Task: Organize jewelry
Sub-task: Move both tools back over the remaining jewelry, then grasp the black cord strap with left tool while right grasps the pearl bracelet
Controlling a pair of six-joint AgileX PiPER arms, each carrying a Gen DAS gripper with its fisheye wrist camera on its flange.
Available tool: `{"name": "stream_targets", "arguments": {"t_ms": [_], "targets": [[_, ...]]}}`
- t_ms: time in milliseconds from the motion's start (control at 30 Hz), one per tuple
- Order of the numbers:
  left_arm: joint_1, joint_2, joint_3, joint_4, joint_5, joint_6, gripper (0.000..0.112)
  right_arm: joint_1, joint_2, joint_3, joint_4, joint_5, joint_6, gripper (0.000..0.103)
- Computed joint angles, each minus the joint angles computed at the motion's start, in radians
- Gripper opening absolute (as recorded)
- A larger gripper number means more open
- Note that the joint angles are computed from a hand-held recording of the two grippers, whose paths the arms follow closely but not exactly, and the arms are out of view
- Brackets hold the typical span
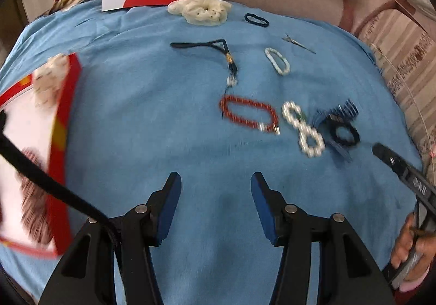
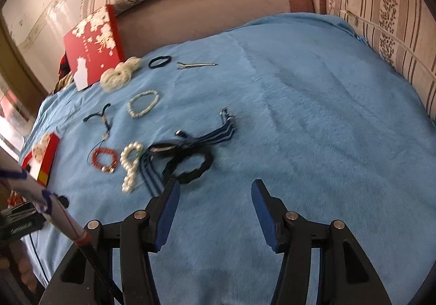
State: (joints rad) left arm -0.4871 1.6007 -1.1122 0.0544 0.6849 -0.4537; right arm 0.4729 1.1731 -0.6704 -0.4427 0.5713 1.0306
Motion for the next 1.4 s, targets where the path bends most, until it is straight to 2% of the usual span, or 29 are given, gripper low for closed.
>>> {"name": "stream_targets", "arguments": {"t_ms": [67, 133, 267, 400, 500, 567, 633, 700, 733, 800, 833, 867, 900, 1067, 1133, 1267, 1400], "targets": [[0.051, 0.068, -0.056, -0.107, -0.014, 0.096, 0.050, -0.048, 0.005, 0.001, 0.066, -0.044, -0.077, 0.059], [0.086, 0.122, -0.104, -0.199, -0.018, 0.171, 0.042, -0.088, 0.009, -0.010, 0.162, -0.088, -0.188, 0.059], [0.110, 0.212, -0.183, -0.312, -0.027, 0.239, 0.042, -0.106, 0.090, -0.098, 0.278, -0.113, -0.361, 0.059], [0.092, 0.264, -0.240, -0.303, -0.040, 0.210, 0.042, -0.137, 0.251, -0.258, 0.488, -0.111, -0.585, 0.059], [0.065, 0.300, -0.279, -0.246, -0.057, 0.148, 0.042, -0.156, 0.412, -0.419, 0.575, -0.070, -0.646, 0.059], [0.044, 0.310, -0.282, -0.178, -0.082, 0.084, 0.036, -0.158, 0.517, -0.536, 0.572, -0.024, -0.640, 0.059], [0.022, 0.318, -0.279, -0.072, -0.104, -0.019, 0.020, -0.153, 0.623, -0.661, 0.539, 0.037, -0.608, 0.055], [0.023, 0.312, -0.257, -0.033, -0.130, -0.059, 0.007, -0.144, 0.704, -0.759, 0.494, 0.091, -0.575, 0.051], [0.031, 0.310, -0.249, -0.055, -0.141, -0.040, 0.007, -0.134, 0.739, -0.805, 0.462, 0.124, -0.560, 0.049], [0.067, 0.298, -0.226, -0.178, -0.162, 0.073, 0.007, -0.100, 0.807, -0.891, 0.335, 0.187, -0.491, 0.039], [0.081, 0.286, -0.211, -0.221, -0.162, 0.113, 0.007, -0.084, 0.819, -0.909, 0.284, 0.200, -0.466, 0.027], [0.089, 0.276, -0.200, -0.244, -0.161, 0.134, 0.007, -0.080, 0.825, -0.918, 0.266, 0.207, -0.470, 0.009], [0.101, 0.252, -0.177, -0.280, -0.160, 0.164, 0.007, -0.079, 0.827, -0.922, 0.270, 0.208, -0.485, 0.007], [0.129, 0.086, -0.045, -0.364, -0.166, 0.266, 0.007, -0.070, 0.712, -0.808, 0.266, 0.152, -0.467, 0.006], [0.144, 0.007, 0.004, -0.373, -0.156, 0.285, 0.007, -0.048, 0.644, -0.766, 0.234, 0.153, -0.436, 0.006], [0.229, -0.168, 0.087, -0.454, -0.073, 0.387, 0.007, 0.017, 0.545, -0.746, 0.170, 0.202, -0.394, 0.006], [0.330, -0.314, 0.151, -0.474, 0.012, 0.449, 0.007, 0.105, 0.486, -0.773, 0.106, 0.276, -0.341, 0.006]]}}
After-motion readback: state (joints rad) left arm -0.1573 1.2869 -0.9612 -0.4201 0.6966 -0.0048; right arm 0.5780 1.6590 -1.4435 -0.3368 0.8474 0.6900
